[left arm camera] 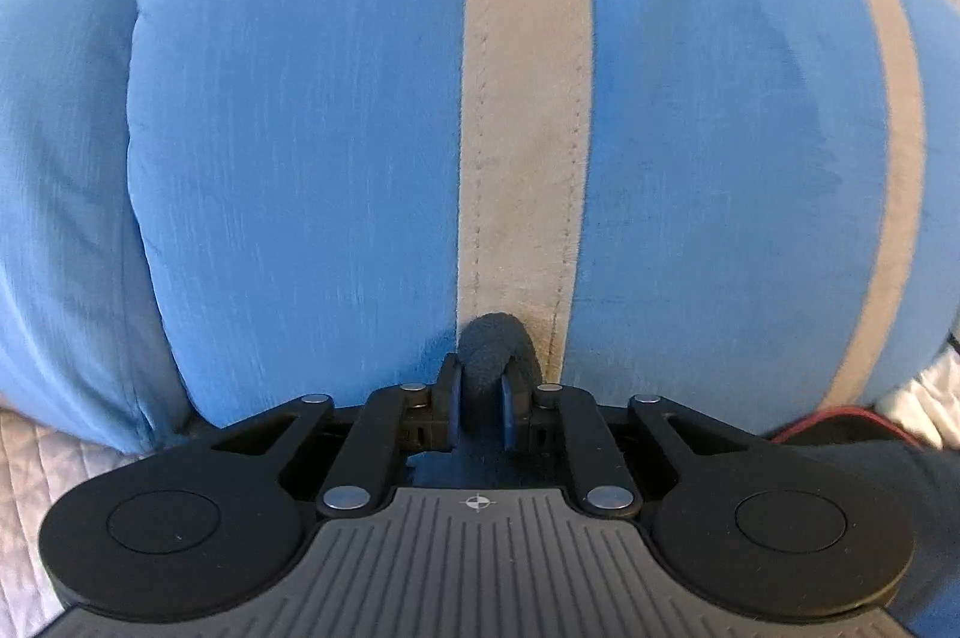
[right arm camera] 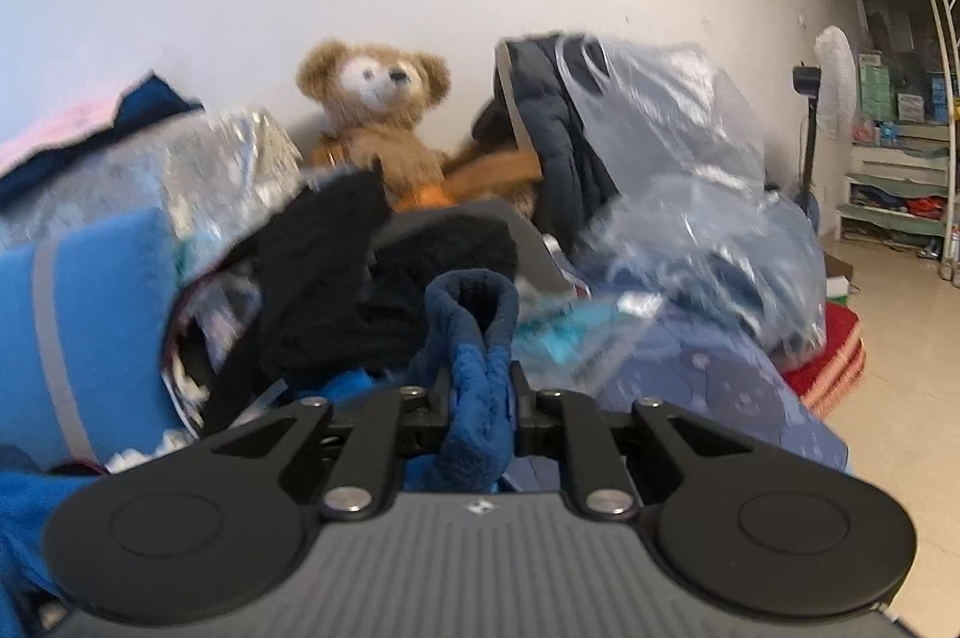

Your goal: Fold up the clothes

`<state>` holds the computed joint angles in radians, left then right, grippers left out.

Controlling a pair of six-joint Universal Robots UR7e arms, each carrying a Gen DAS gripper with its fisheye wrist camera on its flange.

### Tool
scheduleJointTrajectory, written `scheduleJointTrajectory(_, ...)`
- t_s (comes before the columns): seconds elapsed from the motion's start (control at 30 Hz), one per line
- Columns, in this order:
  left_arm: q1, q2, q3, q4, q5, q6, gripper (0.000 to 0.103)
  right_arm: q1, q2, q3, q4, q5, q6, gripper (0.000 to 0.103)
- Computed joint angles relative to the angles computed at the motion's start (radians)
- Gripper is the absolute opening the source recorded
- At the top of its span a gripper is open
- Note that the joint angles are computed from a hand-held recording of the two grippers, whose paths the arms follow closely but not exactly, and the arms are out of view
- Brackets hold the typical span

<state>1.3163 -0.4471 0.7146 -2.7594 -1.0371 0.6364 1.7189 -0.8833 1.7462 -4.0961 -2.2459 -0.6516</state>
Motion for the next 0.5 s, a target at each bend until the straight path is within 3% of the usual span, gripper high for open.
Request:
scheduleJointTrajectory(0.03,-0.001,0.004,0.007,-0.02,0.001,0.023,0.024,-0.003,0.015,-0.011,0.005,-0.02,-0.014,0.016)
scheduleJointTrajectory(0.07,-0.003,0.006,0.011,-0.026,0.002,0.039,0.038,-0.003,0.033,-0.028,0.012,-0.045,-0.029,0.018)
scheduleJointTrajectory(0.1,-0.006,0.005,0.014,-0.023,0.007,0.05,0.05,-0.002,0.05,-0.046,0.017,-0.069,-0.041,0.026)
scheduleJointTrajectory(0.13,-0.009,-0.002,0.026,-0.019,0.017,0.063,0.056,-0.001,0.067,-0.065,0.021,-0.092,-0.052,0.046)
scheduleJointTrajectory(0.17,-0.012,-0.014,0.046,-0.026,0.025,0.076,0.064,0.001,0.081,-0.081,0.019,-0.108,-0.066,0.054)
scheduleJointTrajectory(0.23,-0.016,-0.048,0.101,-0.061,0.028,0.103,0.074,0.01,0.105,-0.107,-0.009,-0.121,-0.108,0.092)
scheduleJointTrajectory(0.27,-0.017,-0.07,0.136,-0.087,0.021,0.116,0.077,0.019,0.118,-0.117,-0.036,-0.12,-0.146,0.099)
scheduleJointTrajectory(0.4,-0.013,-0.183,0.264,-0.111,-0.037,0.085,0.082,0.058,0.159,-0.147,-0.124,-0.121,-0.283,0.103)
scheduleJointTrajectory(0.5,-0.009,-0.282,0.352,-0.055,-0.062,0.069,0.086,0.092,0.168,-0.144,-0.127,-0.132,-0.285,0.103)
